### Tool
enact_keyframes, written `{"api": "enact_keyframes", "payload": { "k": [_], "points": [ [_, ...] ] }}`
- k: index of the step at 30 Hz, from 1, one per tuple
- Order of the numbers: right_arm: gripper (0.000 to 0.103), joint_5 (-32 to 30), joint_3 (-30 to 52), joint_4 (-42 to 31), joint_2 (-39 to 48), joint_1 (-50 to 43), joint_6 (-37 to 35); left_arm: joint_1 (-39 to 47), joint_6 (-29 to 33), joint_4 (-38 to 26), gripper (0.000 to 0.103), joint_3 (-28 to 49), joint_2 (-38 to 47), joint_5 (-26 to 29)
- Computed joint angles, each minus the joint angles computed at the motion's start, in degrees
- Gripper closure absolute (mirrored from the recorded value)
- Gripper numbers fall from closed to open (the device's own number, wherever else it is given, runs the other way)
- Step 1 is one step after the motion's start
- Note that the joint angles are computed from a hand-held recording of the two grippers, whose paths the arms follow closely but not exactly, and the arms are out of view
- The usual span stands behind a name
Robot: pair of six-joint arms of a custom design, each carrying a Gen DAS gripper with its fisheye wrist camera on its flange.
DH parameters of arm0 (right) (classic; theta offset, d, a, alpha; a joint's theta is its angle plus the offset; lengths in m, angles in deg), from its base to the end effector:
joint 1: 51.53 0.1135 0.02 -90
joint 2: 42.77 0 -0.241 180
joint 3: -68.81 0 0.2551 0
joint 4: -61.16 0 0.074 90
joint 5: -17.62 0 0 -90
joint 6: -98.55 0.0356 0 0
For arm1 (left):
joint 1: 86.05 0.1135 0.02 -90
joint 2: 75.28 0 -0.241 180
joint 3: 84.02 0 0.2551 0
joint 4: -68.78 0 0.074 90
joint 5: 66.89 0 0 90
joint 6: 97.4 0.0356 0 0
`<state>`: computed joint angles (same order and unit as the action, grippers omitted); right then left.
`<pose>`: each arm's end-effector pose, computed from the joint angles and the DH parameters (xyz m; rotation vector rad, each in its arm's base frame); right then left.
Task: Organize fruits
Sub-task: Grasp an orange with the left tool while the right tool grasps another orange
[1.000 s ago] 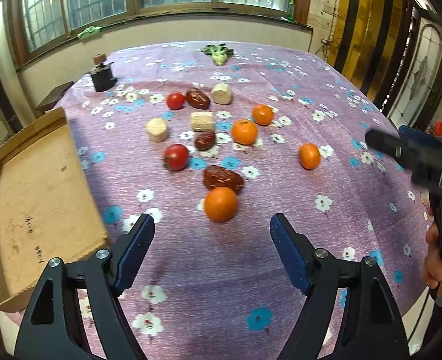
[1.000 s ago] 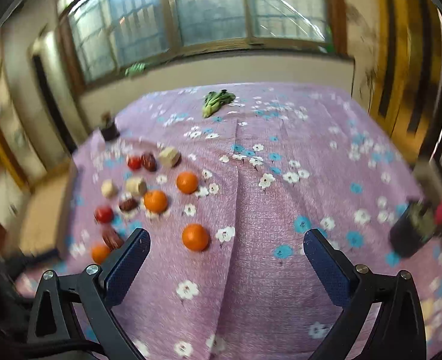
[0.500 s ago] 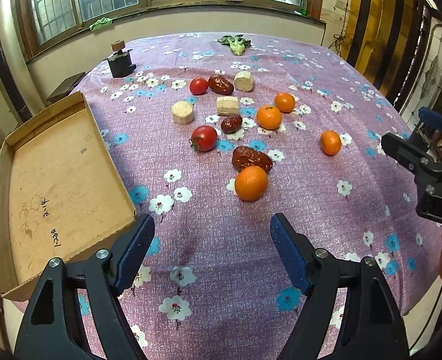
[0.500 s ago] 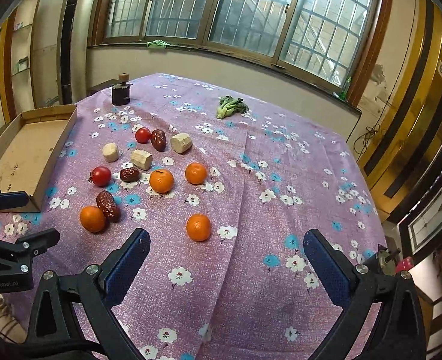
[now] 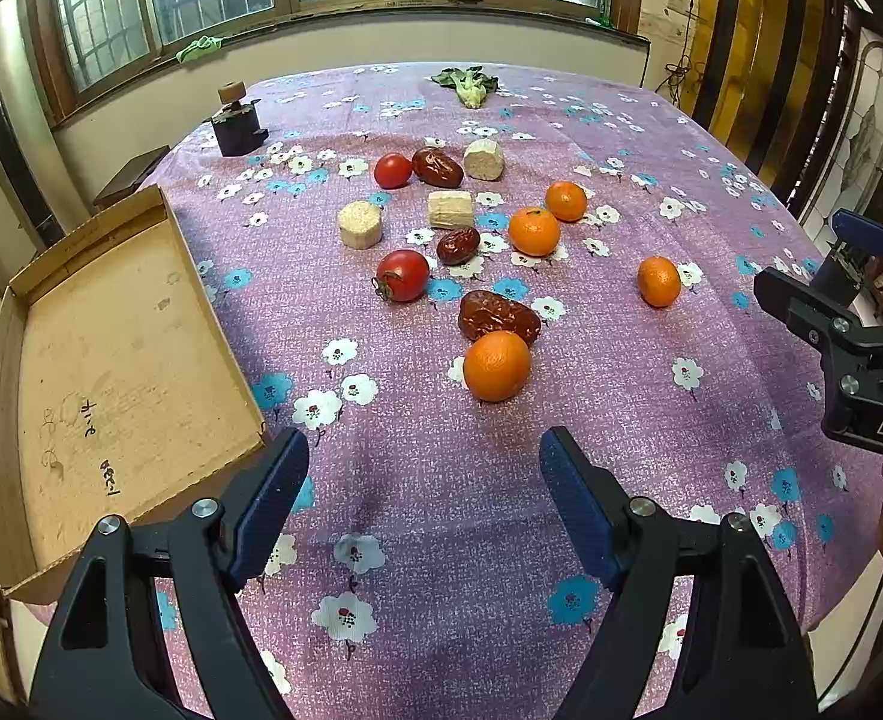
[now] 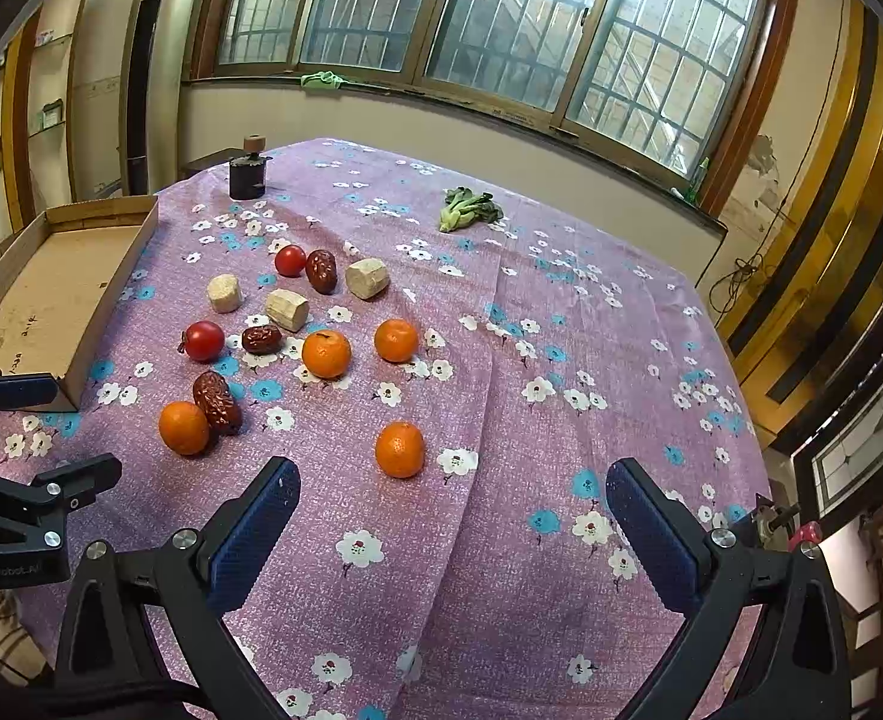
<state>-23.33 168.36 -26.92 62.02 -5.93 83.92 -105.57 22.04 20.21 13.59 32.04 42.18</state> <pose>0.2500 0.2169 0.2260 0.5755 2.2867 -0.5894 0.3729 -0.1445 0.2090 1.1631 2.2620 -0.3627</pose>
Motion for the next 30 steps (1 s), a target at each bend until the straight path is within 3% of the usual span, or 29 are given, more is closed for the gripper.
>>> {"api": "enact_keyframes", "payload": {
  "k": [18,30],
  "points": [
    [0.0,-0.2,0.33,-0.49,0.08,-0.37,-1.12,0.95,-0.03,-0.98,0.024,1.94,2.01,0.94],
    [0.0,-4.38,-7.83,10.82,-5.01,-2.63,-6.77,-1.16,-0.12,-2.22,0.024,4.06,4.26,1.13]
  ]
}}
